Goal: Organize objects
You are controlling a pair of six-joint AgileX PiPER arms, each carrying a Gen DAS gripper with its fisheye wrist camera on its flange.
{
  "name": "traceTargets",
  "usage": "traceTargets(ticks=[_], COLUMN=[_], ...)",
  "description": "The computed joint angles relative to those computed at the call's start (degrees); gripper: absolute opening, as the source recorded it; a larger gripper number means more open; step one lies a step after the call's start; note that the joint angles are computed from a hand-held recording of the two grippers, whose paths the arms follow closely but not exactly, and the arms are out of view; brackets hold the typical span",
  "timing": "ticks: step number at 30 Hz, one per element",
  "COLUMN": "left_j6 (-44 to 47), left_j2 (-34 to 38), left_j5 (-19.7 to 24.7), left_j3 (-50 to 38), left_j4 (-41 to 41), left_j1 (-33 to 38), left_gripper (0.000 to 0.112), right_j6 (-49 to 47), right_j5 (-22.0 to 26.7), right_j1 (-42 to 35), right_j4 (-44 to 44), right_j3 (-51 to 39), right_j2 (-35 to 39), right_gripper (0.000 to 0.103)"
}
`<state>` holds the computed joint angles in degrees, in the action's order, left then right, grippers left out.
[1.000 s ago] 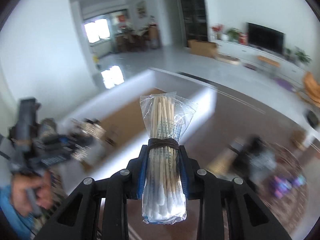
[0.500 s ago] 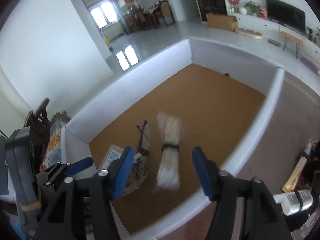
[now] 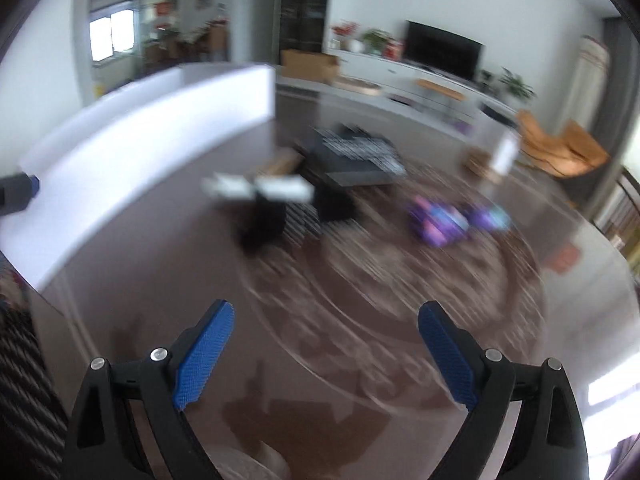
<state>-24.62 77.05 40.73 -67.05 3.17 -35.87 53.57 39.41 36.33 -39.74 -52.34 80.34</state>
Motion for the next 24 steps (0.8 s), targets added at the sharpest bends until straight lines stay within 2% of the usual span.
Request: traceTargets(ticks=[3,8,12,15,18,24], left_j6=[-4.21,-10.29,-13.50,-16.83,-18.64,-16.52], left_j2=[7.76,13.18,13.68,13.79,13.34,13.66], left_j5=[-0.85,-2.16,-3.76,-4.27,-5.74,-6.48], left_j3=[-2.18,-0.44,2.25,3.82,5.02,5.29], left_j4=[3.95,11.24,15.52,18.46,20.30,17.11], left_j1=[-5.83,-9.39,-8.95,-9.11,-9.59,-8.26], left_gripper=[0.094,0.094,0.094,0.094,0.094,0.094], right_j6=[-1.26,-2.78,-0.20,-1.91,-2.13,-2.12], right_j5=[-1.33,-7.38,-7.42,-6.84,-6.45,-6.32], right_j1=[-6.94,-15.90,-15.56,-15.86,-15.78,-15.72], right_j4=[2.06,6.63,5.35,6.88,7.52,7.54], right_j3=[9.92,18.98,19.03,17.75,17.97,18.07], right_j2=[-7.06,-12.81,-12.54,-10.84,-11.41,-11.62], right_gripper=[0.094,0.094,0.095,0.103,0.103,0.103])
